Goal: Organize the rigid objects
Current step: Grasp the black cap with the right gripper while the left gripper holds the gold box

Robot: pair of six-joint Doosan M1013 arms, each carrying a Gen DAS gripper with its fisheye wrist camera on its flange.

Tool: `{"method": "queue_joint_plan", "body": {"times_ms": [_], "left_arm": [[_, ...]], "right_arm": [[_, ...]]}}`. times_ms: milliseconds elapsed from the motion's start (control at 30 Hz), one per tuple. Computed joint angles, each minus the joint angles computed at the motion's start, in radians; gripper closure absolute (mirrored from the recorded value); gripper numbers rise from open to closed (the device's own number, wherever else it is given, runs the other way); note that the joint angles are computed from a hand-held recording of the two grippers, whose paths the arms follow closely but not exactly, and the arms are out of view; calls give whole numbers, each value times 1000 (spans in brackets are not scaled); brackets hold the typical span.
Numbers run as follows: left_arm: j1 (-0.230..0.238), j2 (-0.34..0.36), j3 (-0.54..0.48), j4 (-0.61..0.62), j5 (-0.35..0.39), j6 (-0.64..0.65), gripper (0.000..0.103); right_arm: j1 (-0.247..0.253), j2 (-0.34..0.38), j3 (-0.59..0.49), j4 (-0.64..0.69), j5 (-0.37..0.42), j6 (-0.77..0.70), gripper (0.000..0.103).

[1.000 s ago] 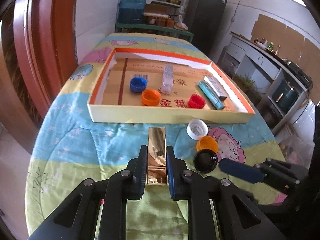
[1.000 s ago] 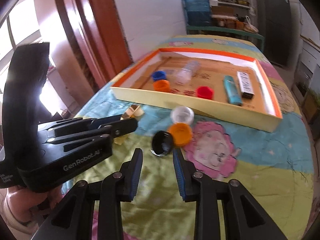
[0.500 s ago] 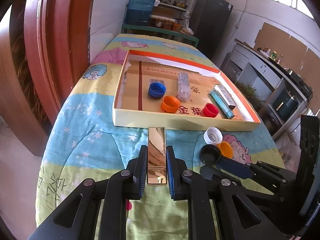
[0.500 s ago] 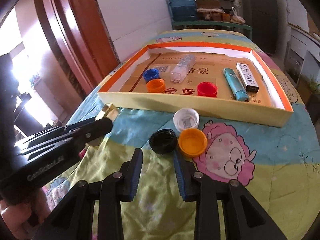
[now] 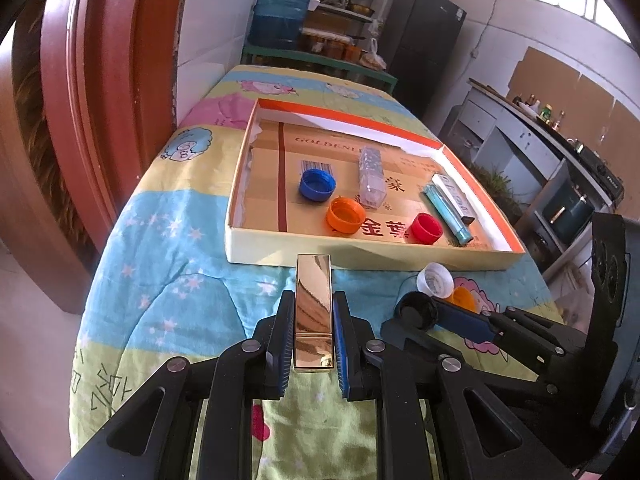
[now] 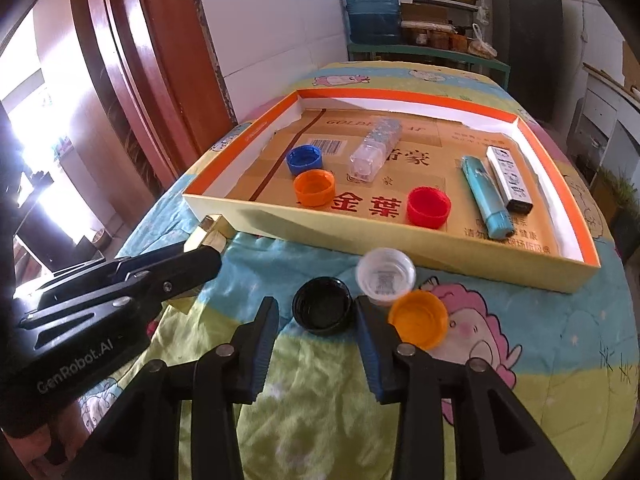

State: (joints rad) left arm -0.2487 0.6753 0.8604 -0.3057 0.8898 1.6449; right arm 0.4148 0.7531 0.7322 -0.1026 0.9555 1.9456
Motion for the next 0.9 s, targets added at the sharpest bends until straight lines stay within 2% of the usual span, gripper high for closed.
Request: {"method": "queue_joint_plan", "body": {"times_ms": [67,133,200,433,900], "left_arm": [[-1,3,-4,0,3,3,85],[-2,4,-4,-1,6,6,85],[-3,2,-1,-3,3,10,85],[-6,-10,10,3,-13,13,85],[-21,-36,22,23,-48,26,85]], "right_arm": [[1,9,-16,-7,13,-8,65],[4,18,-35,-31,36,3,72],[1,17,-34,-15,35,0,72],[-5,-18,16,30,-21,-10,72],[-8,-72,79,15,-91,-5,72]]}}
